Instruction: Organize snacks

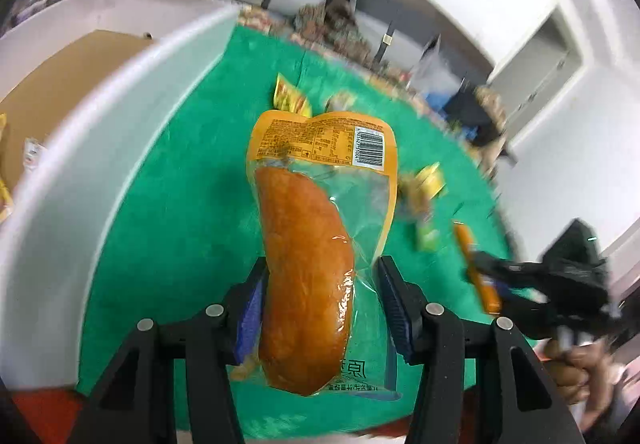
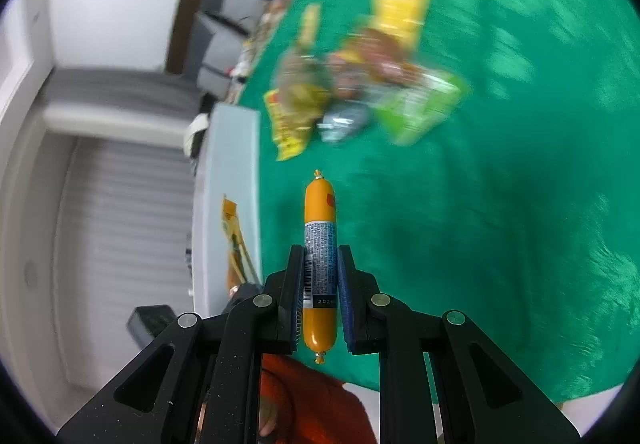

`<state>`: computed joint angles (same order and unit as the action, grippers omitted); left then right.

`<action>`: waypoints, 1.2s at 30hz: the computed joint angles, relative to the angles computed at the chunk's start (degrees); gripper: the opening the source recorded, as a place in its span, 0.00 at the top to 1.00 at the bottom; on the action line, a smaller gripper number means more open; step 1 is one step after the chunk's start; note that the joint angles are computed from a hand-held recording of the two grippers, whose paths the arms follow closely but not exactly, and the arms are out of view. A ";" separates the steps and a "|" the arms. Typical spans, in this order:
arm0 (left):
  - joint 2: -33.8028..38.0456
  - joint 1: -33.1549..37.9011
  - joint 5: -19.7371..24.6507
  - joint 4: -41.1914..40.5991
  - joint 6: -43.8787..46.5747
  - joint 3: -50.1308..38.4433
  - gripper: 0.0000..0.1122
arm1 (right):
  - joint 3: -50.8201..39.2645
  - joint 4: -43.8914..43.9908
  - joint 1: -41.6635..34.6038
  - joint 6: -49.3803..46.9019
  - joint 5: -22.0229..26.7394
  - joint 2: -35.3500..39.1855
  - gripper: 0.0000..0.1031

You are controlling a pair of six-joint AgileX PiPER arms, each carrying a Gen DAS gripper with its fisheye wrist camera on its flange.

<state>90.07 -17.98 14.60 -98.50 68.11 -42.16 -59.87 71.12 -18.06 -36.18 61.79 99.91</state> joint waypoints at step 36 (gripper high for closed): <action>0.72 -7.25 2.58 106.25 -99.89 -14.09 0.08 | 2.60 -61.58 13.93 25.43 -41.05 -3.33 0.39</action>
